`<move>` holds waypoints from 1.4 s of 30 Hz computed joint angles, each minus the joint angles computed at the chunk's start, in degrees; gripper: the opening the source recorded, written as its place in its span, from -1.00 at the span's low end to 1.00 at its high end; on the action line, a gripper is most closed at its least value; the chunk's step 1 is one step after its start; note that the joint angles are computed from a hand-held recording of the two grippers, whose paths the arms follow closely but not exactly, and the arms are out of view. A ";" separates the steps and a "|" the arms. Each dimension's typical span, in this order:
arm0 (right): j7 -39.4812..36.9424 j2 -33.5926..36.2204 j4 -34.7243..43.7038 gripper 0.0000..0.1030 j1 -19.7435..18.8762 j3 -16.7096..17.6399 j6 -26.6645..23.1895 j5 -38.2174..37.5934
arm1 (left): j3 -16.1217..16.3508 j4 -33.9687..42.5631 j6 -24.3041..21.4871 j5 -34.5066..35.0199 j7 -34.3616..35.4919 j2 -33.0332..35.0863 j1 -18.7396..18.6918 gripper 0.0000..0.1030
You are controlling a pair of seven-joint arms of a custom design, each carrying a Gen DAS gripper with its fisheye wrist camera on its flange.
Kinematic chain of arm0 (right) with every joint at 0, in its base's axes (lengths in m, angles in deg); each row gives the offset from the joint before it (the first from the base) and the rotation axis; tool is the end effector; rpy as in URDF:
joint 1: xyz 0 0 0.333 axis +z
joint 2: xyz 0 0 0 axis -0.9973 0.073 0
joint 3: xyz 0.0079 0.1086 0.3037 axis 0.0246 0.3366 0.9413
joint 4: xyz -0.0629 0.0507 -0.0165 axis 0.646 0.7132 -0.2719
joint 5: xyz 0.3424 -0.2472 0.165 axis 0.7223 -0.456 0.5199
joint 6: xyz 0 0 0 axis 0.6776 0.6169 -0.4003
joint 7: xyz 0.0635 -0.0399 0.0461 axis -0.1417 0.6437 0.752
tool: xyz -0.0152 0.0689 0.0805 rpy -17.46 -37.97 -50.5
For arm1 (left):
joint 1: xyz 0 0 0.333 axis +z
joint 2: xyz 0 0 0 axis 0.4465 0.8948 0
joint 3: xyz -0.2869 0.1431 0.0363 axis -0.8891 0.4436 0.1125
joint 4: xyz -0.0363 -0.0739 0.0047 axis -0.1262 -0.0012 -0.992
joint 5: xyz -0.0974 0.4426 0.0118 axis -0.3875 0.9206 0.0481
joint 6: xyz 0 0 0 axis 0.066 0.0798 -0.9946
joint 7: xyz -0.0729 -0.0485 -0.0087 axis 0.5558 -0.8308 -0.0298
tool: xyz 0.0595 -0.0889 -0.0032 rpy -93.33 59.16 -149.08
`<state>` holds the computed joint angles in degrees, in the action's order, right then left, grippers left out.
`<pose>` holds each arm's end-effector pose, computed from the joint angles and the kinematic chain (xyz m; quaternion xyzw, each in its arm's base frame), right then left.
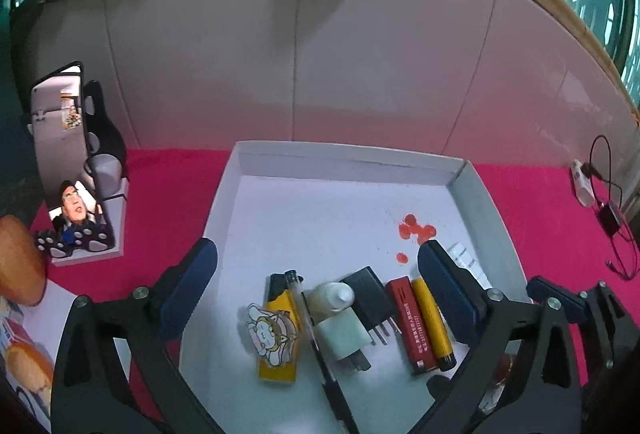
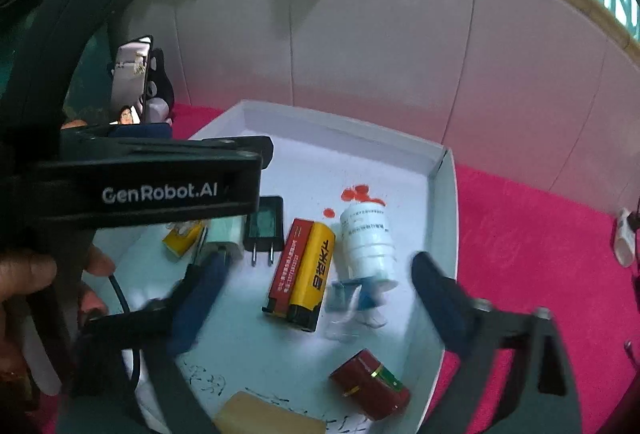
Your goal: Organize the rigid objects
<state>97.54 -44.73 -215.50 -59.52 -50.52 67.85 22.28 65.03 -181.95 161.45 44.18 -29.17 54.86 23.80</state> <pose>0.4363 0.2367 0.4648 -0.8134 0.4877 -0.1266 0.2905 0.4474 -0.2280 0.5066 -0.7362 0.5460 -0.2741 0.2911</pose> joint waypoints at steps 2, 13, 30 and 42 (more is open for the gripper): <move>-0.04 -0.36 -0.25 0.89 -0.12 0.28 0.25 -0.41 | -0.36 -0.07 -0.29 0.42 -0.78 -0.44 0.34 0.99; 3.26 -4.14 -2.84 1.00 -1.00 0.86 2.48 -2.60 | -1.79 -0.88 -0.07 2.30 -4.46 -3.14 0.73 0.99; 9.47 -17.39 -9.72 1.00 -7.13 0.57 3.50 -5.36 | -6.49 -8.06 -8.56 -5.42 -4.39 -21.42 -5.59 0.99; 24.83 -31.46 -15.90 1.00 -20.46 10.96 5.45 -17.50 | -11.35 -5.02 -15.30 -3.55 -10.05 -24.20 -9.78 0.99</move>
